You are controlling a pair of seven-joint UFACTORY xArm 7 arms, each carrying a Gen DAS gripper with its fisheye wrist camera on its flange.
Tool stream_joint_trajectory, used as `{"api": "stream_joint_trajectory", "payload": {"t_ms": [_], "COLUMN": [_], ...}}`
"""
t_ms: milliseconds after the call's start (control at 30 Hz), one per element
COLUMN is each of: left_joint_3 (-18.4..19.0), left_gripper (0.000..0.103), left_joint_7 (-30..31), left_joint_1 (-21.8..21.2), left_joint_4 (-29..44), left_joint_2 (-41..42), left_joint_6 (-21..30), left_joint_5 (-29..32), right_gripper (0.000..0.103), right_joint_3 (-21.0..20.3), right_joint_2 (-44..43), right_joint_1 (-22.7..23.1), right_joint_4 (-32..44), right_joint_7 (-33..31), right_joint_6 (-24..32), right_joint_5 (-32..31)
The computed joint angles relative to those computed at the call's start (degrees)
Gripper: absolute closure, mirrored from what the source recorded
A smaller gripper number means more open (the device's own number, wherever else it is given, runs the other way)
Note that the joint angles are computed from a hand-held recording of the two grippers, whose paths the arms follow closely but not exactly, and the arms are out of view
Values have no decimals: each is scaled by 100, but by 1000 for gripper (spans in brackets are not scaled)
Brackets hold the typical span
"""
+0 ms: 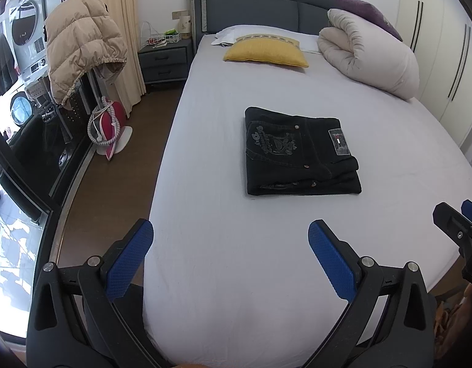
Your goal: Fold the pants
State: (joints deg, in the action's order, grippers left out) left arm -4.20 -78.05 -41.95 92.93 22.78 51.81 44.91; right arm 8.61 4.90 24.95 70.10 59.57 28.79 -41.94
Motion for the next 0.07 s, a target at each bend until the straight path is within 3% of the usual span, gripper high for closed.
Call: {"api": "stream_joint_trajectory", "payload": {"t_ms": [67], "left_joint_3": [4], "left_gripper": [0], "left_joint_7": [-7], "left_joint_1": [-4], "left_joint_4": [-30], "left_joint_2": [-23], "left_joint_6": [12], "left_joint_5": [13], "right_gripper": [0], "right_joint_3": [-2], "right_joint_2": [1], "right_joint_1": [0], "right_joint_4": [-2], "right_joint_7": [1], "right_joint_6": [-1], "right_joint_5": [5]}}
